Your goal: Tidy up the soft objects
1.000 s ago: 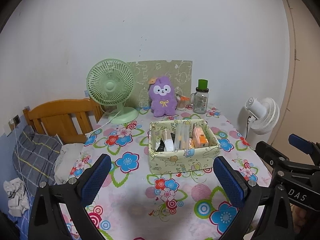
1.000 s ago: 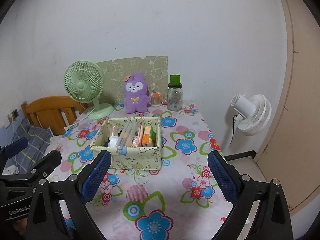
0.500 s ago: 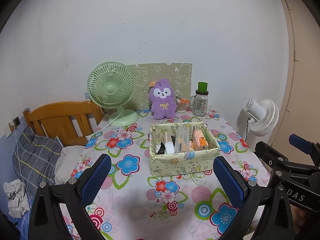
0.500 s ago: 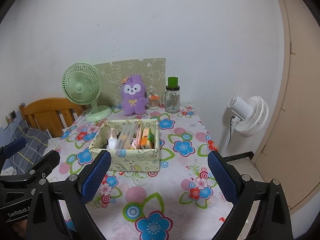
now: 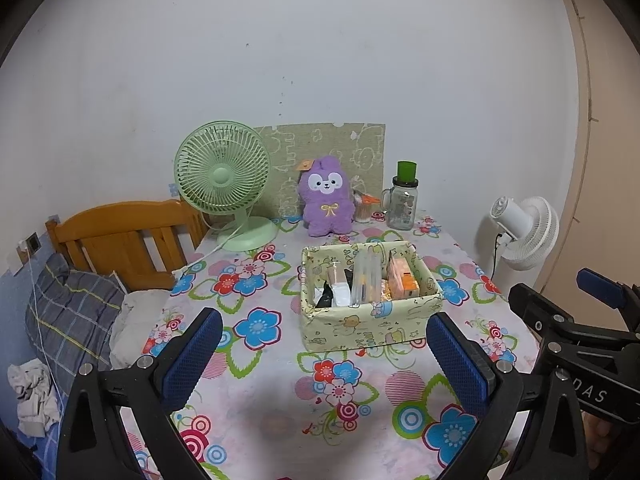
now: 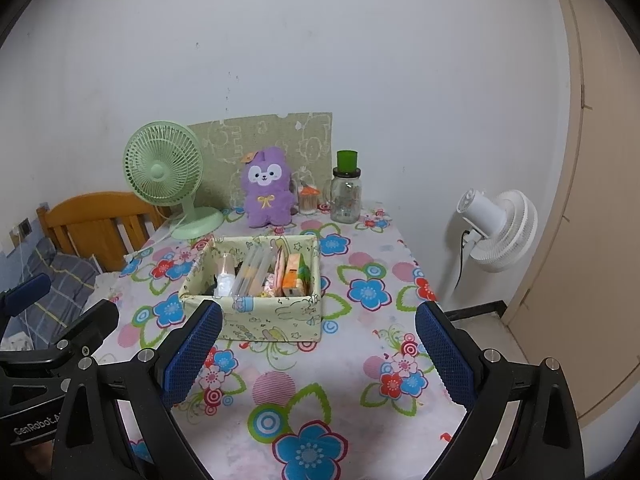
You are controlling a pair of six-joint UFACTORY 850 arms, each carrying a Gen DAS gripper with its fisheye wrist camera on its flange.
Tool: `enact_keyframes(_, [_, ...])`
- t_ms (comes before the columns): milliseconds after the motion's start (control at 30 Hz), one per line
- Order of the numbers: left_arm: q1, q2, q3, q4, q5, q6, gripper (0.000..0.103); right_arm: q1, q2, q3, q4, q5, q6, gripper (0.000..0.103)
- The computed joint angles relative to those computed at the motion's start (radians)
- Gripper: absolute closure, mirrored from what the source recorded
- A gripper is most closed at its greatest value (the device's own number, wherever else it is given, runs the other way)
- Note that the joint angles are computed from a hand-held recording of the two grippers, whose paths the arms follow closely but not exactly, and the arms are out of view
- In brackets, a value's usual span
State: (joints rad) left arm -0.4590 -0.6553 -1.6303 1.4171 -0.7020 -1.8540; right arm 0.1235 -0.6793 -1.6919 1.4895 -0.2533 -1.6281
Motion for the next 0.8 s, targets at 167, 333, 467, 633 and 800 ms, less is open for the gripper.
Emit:
enact_keyframes(167, [0.001,-0.005,-0.007,-0.009,-0.004,0.009,0.000,0.001,-0.011,-0.016,-0.061,-0.003,0.062,0.004])
enact_keyframes(333, [0.002,-0.004,-0.005,-0.007,-0.001,0.010,0.000,0.002,-0.013,-0.022,-0.080,0.000,0.079,0.004])
enact_keyframes(467, [0.004,-0.005,-0.007,-0.008,0.002,0.012,0.000,0.004,-0.019,-0.033,-0.115,0.003,0.109,0.004])
enact_keyframes(633, [0.006,-0.010,-0.012,-0.010,0.005,0.014,0.000,0.008,-0.035,-0.055,-0.145,0.006,0.137,0.004])
enact_keyframes(800, [0.010,-0.013,-0.017,-0.012,0.008,0.017,0.000,0.011,-0.040,-0.061,-0.150,0.013,0.139,0.004])
